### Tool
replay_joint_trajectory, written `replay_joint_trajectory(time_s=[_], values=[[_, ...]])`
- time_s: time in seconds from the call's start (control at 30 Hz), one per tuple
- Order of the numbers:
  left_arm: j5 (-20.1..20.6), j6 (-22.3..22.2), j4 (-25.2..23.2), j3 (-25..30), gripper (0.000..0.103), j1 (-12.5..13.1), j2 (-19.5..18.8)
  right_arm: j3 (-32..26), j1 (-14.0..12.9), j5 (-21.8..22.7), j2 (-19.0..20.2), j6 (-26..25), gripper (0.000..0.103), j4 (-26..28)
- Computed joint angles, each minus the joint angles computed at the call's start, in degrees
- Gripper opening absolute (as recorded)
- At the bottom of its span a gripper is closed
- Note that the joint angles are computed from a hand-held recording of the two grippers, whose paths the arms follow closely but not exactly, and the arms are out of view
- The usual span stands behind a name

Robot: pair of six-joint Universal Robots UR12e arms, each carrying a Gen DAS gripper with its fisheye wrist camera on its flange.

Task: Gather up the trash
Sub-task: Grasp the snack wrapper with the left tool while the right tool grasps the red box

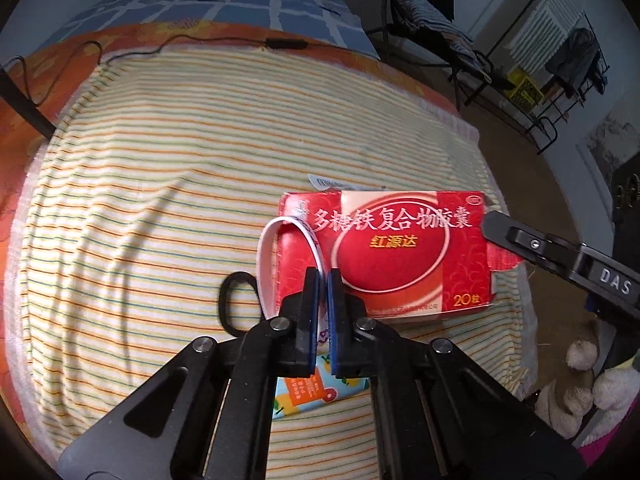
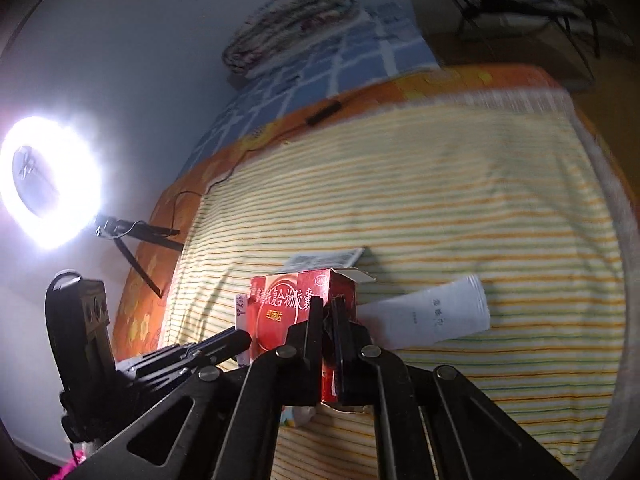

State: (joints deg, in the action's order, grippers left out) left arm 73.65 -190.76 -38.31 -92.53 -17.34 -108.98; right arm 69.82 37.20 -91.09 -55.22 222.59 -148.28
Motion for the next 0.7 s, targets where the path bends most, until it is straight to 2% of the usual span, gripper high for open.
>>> replay_joint_trajectory(time_s=[0.37, 0.7], values=[[0.2, -1.5, 2.9, -2.7, 0.0, 1.8, 3.3, -2.0, 2.9, -7.8, -1.0, -6.8, 0.0, 1.2], [0.9, 0.0, 4.0, -5.0, 0.0, 1.5, 6.1, -1.0, 4.0, -10.0, -2.6, -8.2, 0.0, -0.1]])
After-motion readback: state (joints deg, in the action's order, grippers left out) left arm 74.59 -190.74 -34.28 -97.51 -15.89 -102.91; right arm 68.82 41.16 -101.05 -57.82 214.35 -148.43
